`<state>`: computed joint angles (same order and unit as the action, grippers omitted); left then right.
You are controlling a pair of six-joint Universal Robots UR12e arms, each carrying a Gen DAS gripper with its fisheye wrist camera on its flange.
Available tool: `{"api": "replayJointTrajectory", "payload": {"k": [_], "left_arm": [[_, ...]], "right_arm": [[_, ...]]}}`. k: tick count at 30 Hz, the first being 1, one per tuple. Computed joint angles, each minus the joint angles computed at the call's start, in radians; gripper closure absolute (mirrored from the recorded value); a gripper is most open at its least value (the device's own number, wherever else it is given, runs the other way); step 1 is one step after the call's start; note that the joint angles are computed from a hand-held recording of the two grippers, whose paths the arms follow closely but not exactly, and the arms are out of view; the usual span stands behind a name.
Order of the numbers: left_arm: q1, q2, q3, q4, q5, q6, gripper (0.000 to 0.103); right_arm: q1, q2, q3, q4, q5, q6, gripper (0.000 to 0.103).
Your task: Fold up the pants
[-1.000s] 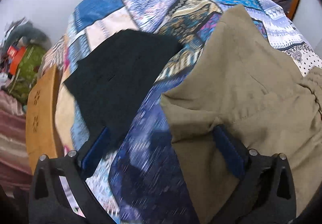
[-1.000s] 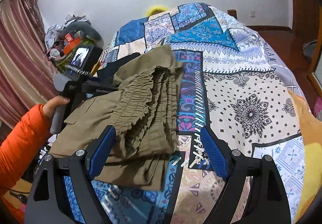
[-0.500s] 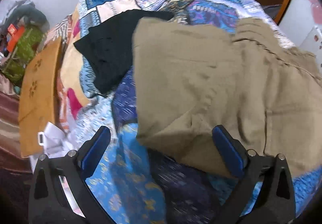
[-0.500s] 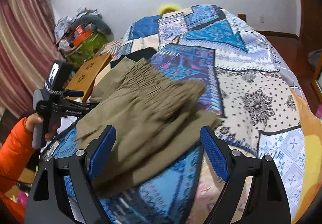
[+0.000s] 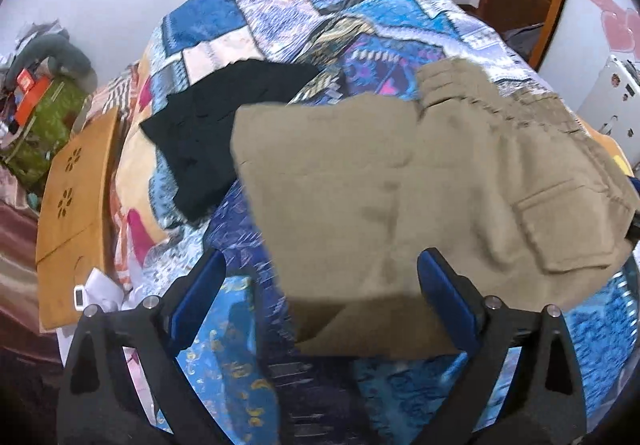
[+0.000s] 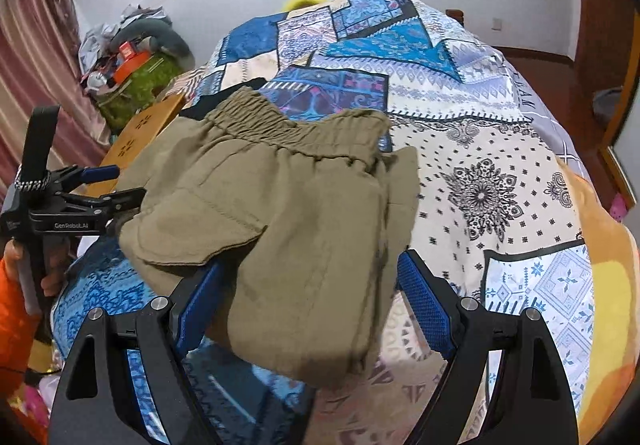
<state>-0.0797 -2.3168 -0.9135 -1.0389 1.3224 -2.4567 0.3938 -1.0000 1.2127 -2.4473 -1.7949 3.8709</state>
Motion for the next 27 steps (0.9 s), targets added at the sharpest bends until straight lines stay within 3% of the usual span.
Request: {"api": "replayJointTrajectory", "payload": {"k": [3,6,11,14,15,18,22,25,27], "left_arm": [[0.020,-0.015,0.033,-0.077,-0.038,0.008,0.004],[0.028,-0.004,0.002,-0.029,-0.003,0.029,0.004],[0.042,-0.004,0.001,-0.035,0.008,0.033,0.004],[0.035,0.000,-0.024,0.061,0.103,0.022,0.005],[0.038,-0.001,-0.020,0.059,0.101,0.012,0.006],[0.052,-0.001,0.001,0.039,0.042,-0.034,0.006],[0.054,0.017,-0.010,0.109,-0.058,-0.042,0.006],[0.046,0.022,-0.005,0.137,-0.143,-0.026,0.006],[0.036,0.023,-0.002,0.142,-0.209,-0.009,0.011]], "right_arm": [[0.000,-0.003,0.011,-0.004,-0.005,-0.007,0.020],[-0.003,-0.012,0.025,-0.012,0.007,0.000,0.020],[-0.004,-0.031,0.048,-0.009,0.006,0.007,0.020],[-0.003,-0.045,0.061,0.003,-0.003,0.010,0.020],[-0.002,-0.052,0.066,0.006,-0.009,0.010,0.020],[0.003,-0.065,0.070,0.018,-0.051,0.005,0.020],[0.009,-0.065,0.053,0.005,-0.115,-0.026,0.020],[0.007,-0.052,0.033,-0.040,-0.126,-0.057,0.029],[0.004,-0.034,0.012,-0.083,-0.114,-0.084,0.041]]}}
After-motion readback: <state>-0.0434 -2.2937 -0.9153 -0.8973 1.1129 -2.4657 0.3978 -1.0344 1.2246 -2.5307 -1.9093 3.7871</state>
